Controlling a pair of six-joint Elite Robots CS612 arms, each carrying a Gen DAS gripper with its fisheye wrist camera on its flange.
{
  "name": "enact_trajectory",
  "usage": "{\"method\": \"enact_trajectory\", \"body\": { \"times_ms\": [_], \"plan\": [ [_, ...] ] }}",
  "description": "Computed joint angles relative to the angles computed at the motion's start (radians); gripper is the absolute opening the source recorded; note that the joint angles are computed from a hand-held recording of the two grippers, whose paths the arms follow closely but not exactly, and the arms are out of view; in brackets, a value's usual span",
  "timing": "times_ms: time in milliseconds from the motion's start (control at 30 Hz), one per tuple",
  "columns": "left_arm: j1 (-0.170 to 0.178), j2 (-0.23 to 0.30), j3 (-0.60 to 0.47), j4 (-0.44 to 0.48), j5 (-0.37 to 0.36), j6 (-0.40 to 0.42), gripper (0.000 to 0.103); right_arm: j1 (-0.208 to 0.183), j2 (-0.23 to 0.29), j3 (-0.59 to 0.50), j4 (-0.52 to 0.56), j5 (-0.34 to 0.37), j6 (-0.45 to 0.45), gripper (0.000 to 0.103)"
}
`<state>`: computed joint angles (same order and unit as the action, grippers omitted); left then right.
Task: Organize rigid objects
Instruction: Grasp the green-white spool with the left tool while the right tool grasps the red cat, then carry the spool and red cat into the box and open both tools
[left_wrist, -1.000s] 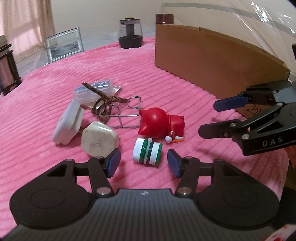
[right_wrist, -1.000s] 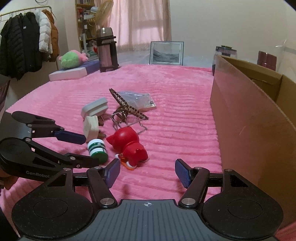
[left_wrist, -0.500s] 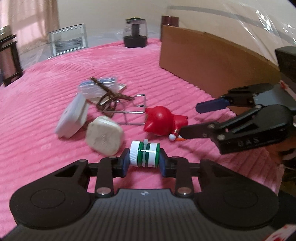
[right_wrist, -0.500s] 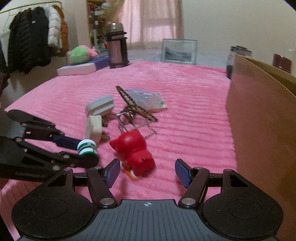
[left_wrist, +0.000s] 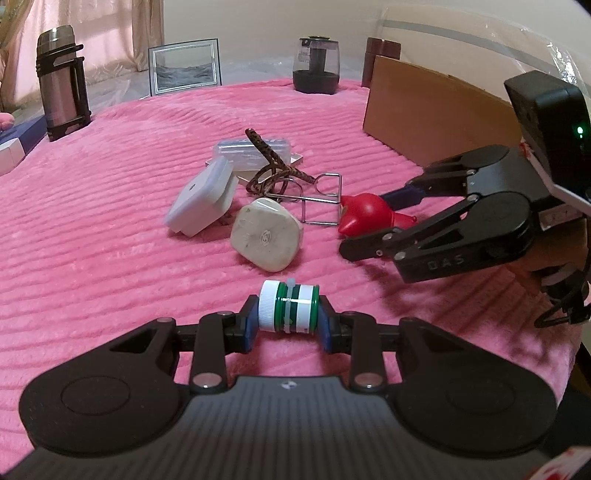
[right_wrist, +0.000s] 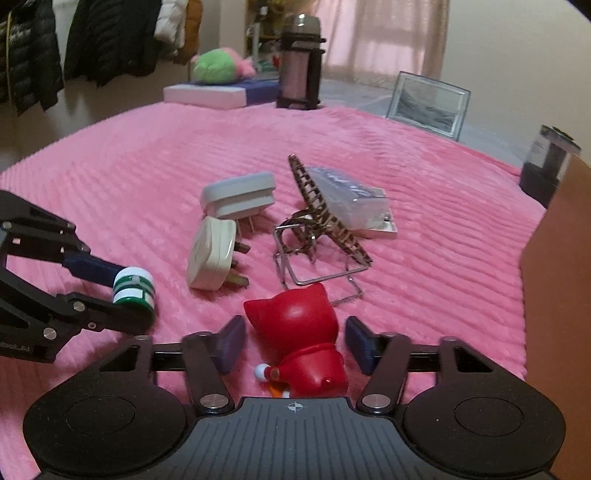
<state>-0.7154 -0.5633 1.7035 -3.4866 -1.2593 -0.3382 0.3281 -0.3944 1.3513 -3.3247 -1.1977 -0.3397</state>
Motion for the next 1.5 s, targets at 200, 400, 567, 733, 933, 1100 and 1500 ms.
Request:
{"method": "enact_trajectory", "body": {
  "times_ms": [200,400,567,733,933,1100,1500],
  "plan": [
    [-0.005,0.003,0.002,-0.009,0.014,0.005,0.027,0.006,-0.004,0.013,-0.024,-0.040,0.049,0.043],
    [-0.010,0.003,-0.001,0.001,0.027,0.027,0.027,0.005,-0.021,0.055,-0.087,-0.044,0.131,0.043],
    [-0.011,0.001,0.000,0.010,0.029,0.024,0.027,0.005,-0.037,0.088,-0.131,-0.059,0.221,0.043],
    [-0.016,-0.007,0.009,0.009,0.035,0.003,0.027,0.006,-0.052,0.125,-0.179,-0.088,0.299,0.043],
    [-0.027,-0.025,0.028,-0.004,0.058,-0.030,0.027,0.003,-0.077,0.176,-0.243,-0.102,0.350,0.043],
    [-0.042,-0.043,0.042,-0.024,0.071,-0.028,0.027,0.002,-0.105,0.220,-0.289,-0.107,0.378,0.043],
    [-0.079,-0.090,0.069,-0.036,0.104,-0.034,0.027,-0.013,-0.176,0.318,-0.391,-0.115,0.452,0.043]
  ]
}}
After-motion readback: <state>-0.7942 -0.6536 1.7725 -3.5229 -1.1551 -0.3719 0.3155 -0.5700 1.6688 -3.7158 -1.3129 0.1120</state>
